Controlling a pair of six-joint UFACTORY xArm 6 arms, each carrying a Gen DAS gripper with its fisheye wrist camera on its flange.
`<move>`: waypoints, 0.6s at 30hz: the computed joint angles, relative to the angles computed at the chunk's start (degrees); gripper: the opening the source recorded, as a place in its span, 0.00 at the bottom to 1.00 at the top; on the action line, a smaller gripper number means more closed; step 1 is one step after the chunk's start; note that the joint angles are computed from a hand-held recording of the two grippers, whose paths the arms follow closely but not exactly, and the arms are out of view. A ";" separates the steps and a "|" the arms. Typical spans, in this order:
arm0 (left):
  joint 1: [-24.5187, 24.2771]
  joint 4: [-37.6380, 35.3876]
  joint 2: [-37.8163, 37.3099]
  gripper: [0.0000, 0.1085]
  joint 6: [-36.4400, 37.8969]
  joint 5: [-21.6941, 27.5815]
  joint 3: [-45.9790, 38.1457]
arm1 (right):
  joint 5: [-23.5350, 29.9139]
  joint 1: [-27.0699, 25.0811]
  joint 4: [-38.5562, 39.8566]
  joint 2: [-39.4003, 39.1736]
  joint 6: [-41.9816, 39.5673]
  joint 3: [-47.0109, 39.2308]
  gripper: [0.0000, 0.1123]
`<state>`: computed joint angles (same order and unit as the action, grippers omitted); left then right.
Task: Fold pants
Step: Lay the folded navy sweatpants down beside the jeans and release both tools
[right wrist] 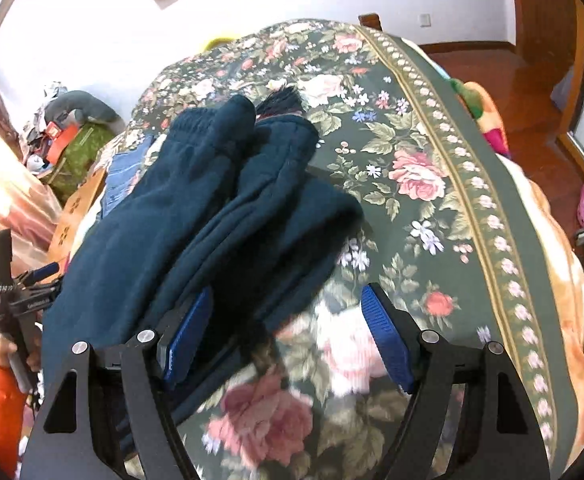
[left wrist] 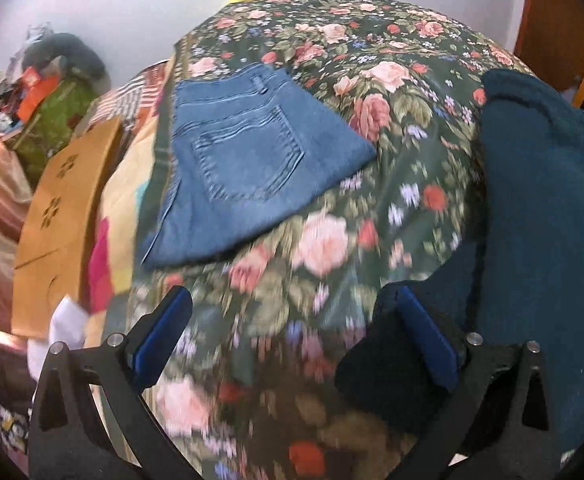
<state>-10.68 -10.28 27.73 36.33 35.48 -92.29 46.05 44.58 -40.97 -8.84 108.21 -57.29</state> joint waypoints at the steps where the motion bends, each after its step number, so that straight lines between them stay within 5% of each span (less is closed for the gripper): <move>1: 0.04 0.66 -1.85 0.95 -0.78 -0.84 2.47 | 1.31 1.39 -0.74 -0.75 1.27 -0.04 0.67; 8: 0.41 -1.42 -14.37 0.95 2.75 -2.13 17.09 | 7.55 5.91 -1.51 -0.73 -0.29 -4.09 0.67; 14: 1.55 -8.55 -20.74 0.94 8.72 6.62 21.43 | 9.38 8.61 -1.25 2.84 -4.21 -8.90 0.67; 18: 1.35 -9.42 -22.17 0.94 9.55 6.46 21.43 | 10.32 9.28 -2.58 3.83 -5.20 -10.55 0.66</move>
<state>-9.32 -19.70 5.57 45.88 41.94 -70.86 56.37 53.86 -43.55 -5.01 103.01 -67.84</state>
